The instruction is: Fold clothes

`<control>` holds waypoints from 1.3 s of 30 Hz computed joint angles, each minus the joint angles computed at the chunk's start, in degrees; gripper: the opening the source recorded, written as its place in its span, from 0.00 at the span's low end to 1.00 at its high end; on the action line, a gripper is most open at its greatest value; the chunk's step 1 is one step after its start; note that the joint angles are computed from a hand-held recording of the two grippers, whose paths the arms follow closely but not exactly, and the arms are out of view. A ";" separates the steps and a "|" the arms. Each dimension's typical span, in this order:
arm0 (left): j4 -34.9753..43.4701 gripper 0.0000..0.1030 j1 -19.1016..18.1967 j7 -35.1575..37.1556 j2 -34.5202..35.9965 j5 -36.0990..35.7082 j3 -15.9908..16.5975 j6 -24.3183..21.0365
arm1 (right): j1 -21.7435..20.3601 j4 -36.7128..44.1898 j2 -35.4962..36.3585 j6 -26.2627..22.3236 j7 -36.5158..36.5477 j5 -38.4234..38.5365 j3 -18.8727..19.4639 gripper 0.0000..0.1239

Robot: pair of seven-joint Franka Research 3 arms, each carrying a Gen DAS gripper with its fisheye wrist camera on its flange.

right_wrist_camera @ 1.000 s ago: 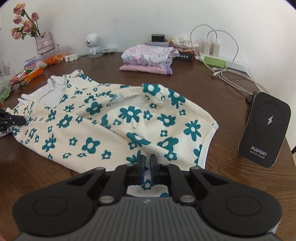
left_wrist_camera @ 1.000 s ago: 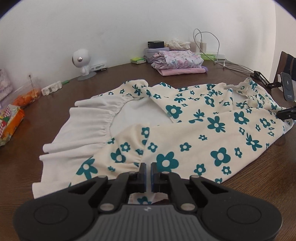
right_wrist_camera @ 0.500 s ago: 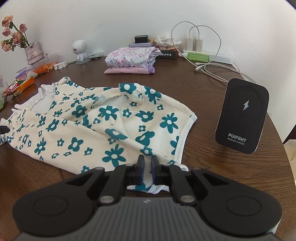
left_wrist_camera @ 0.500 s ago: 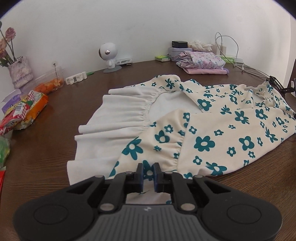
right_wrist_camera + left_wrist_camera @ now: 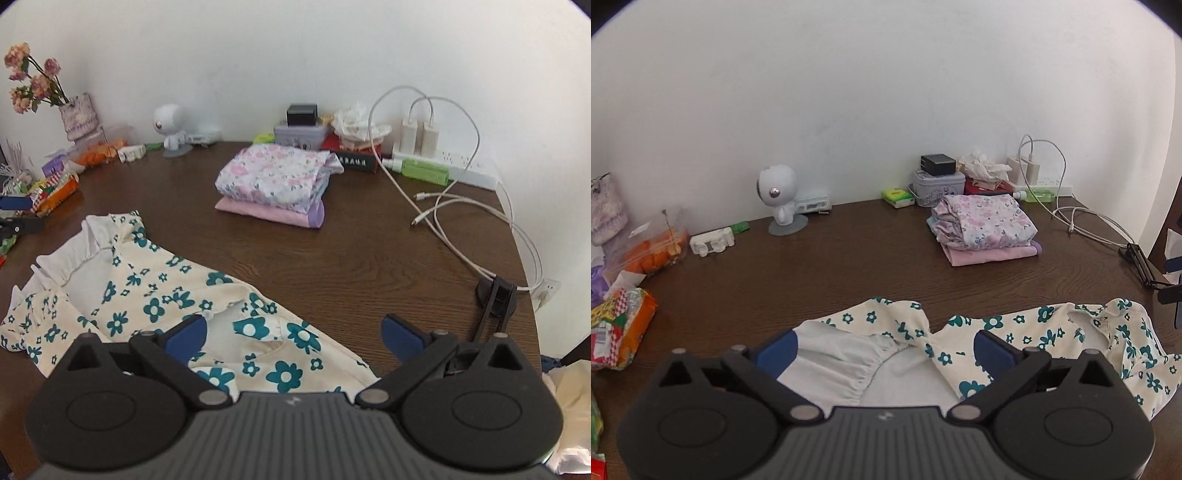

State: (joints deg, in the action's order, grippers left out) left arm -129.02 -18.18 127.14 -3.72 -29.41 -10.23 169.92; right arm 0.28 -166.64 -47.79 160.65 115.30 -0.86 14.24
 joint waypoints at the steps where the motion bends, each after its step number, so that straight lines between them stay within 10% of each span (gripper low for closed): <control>1: 2.28 0.99 1.32 -8.99 2.59 8.79 -1.30 -0.26 | 1.02 1.62 3.77 0.36 -2.14 0.51 -2.38 0.82; 4: 10.64 0.99 1.28 -32.17 10.11 30.96 -1.37 -3.59 | 2.28 5.47 10.63 0.71 -5.53 2.32 -5.82 0.82; 9: 24.29 0.95 -1.19 -45.82 20.51 44.02 -0.69 -13.31 | 3.94 12.56 20.16 -3.10 -11.72 4.21 -8.84 0.79; 20: 35.40 0.68 -0.47 -43.87 29.83 48.09 -3.05 -23.96 | 6.73 17.63 28.67 -6.08 -23.09 7.76 -11.65 0.56; 26: 36.36 0.24 0.68 -41.00 30.87 44.83 -3.91 -26.33 | 5.45 17.90 30.05 -4.91 -22.15 4.92 -9.86 0.41; 28: 35.11 0.16 0.77 -40.77 30.28 44.94 -3.80 -24.73 | 5.49 18.03 30.16 -4.46 -21.48 4.62 -9.83 0.06; 35: 22.77 0.05 4.51 -39.70 23.19 41.49 -5.50 -9.94 | 4.12 16.59 27.80 -3.49 -17.75 -2.50 -6.91 0.05; 39: 9.61 0.05 16.18 -27.04 14.87 23.34 -16.76 4.03 | -0.14 12.56 20.68 -1.31 -11.03 -11.03 -0.69 0.05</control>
